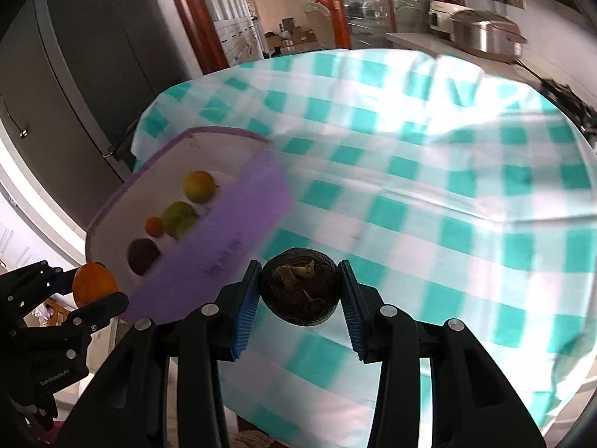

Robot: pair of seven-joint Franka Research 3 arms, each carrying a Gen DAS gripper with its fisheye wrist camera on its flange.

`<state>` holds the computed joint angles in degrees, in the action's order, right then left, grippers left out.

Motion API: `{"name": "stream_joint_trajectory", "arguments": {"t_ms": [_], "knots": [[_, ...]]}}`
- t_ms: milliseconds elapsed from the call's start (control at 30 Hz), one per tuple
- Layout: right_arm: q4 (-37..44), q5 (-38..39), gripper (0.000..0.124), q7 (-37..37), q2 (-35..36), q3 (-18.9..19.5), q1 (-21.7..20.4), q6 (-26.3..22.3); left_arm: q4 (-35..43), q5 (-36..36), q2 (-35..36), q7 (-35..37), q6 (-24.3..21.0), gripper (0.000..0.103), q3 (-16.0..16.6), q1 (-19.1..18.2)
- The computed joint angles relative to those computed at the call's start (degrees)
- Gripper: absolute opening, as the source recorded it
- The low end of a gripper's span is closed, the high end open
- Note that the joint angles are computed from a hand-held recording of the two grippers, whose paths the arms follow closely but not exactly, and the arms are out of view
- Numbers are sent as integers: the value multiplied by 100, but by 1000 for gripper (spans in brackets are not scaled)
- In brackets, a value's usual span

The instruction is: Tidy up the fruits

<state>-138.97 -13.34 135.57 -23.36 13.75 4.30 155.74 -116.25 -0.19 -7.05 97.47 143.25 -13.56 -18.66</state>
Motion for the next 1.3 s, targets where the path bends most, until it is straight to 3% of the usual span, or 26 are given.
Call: {"name": "stream_joint_trajectory", "arguments": {"t_ms": [133,267,367,567,700,867,933,1067,1200,1300], "knots": [[983,-732,41,982,934,529,-215,-146,93,-297,200,838,-67,45,255,178],[1941,-1140,41,1314,1774,591,38,-766,281,-563,494,1285,-289,45,323,421],[2667,-1196,41,1119,2378,474,307,-1323,492,-735,757,1401,-515,45,289,576],[3686,-991,42,301,3261,100,727,-1880,881,-816,1294,1500,-664,45,126,731],[4561,-907,42,-500,3896,-139,998,-2572,1144,-402,1633,1234,-658,45,71,727],[5737,-599,43,-1548,4821,-384,1269,-3539,1658,12,2156,649,-967,45,68,730],[6107,-871,46,-1835,5081,-587,1508,-3859,1753,-24,2240,561,-990,45,26,779],[6448,-731,48,-2040,5282,-903,1694,-4152,1894,152,2335,446,-1141,46,-2,762],[6427,-426,66,-2184,5264,-1120,1822,-4056,1892,179,2334,502,-1152,49,-33,788],[6337,-417,69,-2123,5210,-1365,2025,-4025,1834,110,2280,630,-1056,62,-66,828]]}}
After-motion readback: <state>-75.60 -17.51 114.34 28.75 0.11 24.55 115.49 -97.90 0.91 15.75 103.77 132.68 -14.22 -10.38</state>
